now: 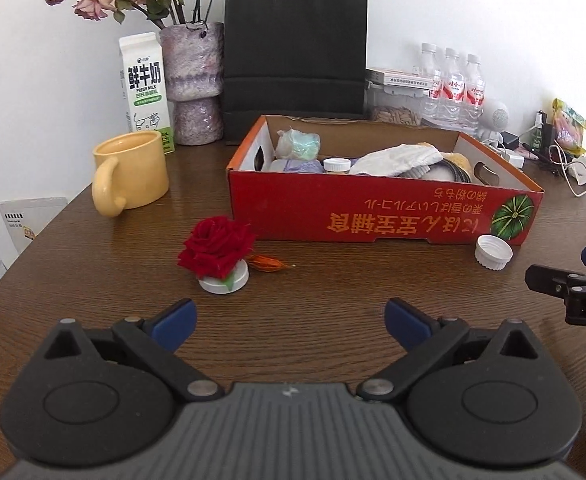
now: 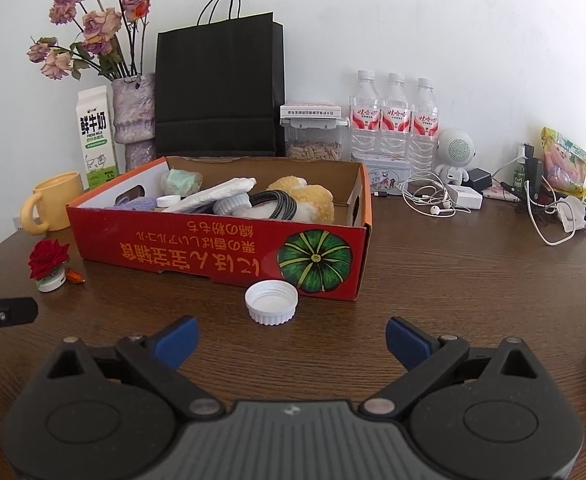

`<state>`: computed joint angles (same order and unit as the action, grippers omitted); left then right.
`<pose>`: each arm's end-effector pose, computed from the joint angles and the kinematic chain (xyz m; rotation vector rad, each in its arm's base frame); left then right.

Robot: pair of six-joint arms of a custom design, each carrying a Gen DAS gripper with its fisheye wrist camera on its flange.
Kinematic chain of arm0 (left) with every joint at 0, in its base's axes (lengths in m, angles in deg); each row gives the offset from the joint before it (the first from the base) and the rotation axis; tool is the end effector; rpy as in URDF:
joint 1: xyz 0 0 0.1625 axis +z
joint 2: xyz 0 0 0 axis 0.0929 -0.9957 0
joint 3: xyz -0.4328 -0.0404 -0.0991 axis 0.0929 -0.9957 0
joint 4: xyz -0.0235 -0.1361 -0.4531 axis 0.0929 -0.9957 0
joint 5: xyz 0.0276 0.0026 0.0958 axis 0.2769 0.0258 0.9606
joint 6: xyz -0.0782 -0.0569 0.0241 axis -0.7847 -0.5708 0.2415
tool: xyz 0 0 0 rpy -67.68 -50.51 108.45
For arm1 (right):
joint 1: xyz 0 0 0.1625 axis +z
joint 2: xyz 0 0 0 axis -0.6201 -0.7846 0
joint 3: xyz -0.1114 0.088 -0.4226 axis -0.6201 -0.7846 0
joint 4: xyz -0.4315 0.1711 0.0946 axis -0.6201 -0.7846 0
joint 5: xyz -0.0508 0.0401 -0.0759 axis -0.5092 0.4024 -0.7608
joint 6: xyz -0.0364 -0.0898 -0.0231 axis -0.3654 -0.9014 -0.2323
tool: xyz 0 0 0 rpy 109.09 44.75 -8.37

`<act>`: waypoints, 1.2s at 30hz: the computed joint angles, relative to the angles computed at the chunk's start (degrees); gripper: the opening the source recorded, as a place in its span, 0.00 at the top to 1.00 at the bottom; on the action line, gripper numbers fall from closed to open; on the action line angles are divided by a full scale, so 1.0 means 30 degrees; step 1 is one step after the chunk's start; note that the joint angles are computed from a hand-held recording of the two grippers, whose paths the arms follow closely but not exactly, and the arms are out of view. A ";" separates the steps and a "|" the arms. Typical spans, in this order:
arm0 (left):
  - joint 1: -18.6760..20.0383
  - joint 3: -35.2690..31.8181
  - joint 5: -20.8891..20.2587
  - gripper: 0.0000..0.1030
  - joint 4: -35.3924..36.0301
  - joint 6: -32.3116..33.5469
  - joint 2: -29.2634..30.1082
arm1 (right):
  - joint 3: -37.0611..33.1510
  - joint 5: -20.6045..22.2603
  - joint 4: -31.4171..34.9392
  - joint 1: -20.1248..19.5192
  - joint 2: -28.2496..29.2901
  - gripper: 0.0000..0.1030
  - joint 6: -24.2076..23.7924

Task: Organize objects
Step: 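Withdraw both grippers from the box back over the table, then close the left gripper on the orange petal while the right closes on the white cap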

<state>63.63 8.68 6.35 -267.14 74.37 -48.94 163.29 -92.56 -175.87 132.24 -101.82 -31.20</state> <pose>-0.1097 -0.8199 0.1350 0.6315 2.1850 -1.0728 0.1485 -0.7968 0.0940 0.5269 -2.1236 1.1779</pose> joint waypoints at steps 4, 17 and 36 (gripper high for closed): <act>0.0144 -0.1119 -0.0359 0.04 0.0702 -0.0109 0.0658 | -0.0784 -0.0192 0.0787 -0.0018 0.0372 0.10 0.0090; 0.0661 -0.4898 0.0357 0.09 0.2433 -0.1066 0.2660 | -0.3457 -0.0741 0.3154 -0.0174 0.1604 0.27 0.0801; 0.0650 -0.5808 0.0766 0.62 0.2005 0.1077 0.3456 | -0.4206 -0.0141 0.3765 -0.0255 0.1955 0.62 0.0730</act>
<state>65.58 -8.75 8.64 -261.12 77.60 -38.57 150.67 -92.98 -164.57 131.48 -95.95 -29.01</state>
